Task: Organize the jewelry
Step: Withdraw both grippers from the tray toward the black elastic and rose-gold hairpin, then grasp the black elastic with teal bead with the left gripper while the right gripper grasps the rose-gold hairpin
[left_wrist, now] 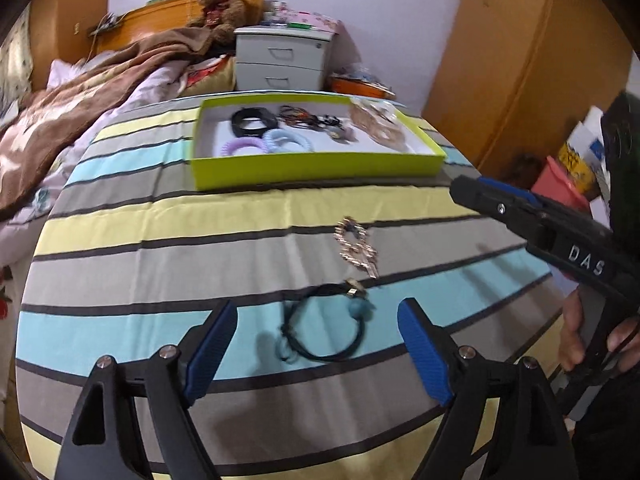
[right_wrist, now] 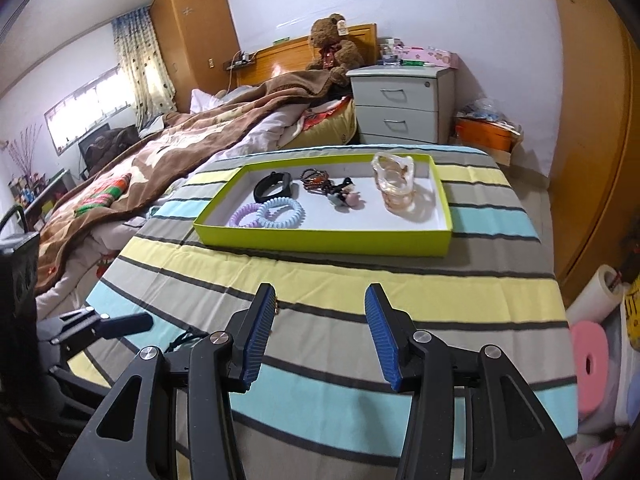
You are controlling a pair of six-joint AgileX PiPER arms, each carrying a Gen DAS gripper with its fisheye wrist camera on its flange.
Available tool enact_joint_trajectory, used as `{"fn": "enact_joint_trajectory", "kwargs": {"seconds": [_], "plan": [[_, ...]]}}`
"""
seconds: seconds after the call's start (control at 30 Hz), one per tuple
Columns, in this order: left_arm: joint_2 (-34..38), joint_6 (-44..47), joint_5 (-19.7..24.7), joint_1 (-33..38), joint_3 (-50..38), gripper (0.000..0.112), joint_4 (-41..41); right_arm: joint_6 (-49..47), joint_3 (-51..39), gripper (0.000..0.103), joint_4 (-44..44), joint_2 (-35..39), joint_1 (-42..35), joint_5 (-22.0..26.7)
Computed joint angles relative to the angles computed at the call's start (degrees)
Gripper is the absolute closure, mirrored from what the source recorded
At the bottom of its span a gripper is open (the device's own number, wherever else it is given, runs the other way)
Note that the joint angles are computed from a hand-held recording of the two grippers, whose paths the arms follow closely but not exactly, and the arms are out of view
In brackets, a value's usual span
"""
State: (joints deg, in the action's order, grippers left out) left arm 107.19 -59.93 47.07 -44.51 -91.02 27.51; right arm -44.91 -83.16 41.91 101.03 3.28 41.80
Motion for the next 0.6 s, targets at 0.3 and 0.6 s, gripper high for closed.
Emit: {"fn": "enact_joint_trajectory", "kwargs": {"seconds": [0.3, 0.6], "plan": [[6.8, 1.1, 4.4, -1.8, -8.9, 0.048, -0.3, -1.1, 1.8, 0.056, 1.0, -0.8, -1.8, 0.7], [12.0, 3.6, 9.6, -1.8, -16.4, 0.073, -0.5, -1.9, 1.5, 0.056, 2.2, -0.1, -3.2, 1.2]]}}
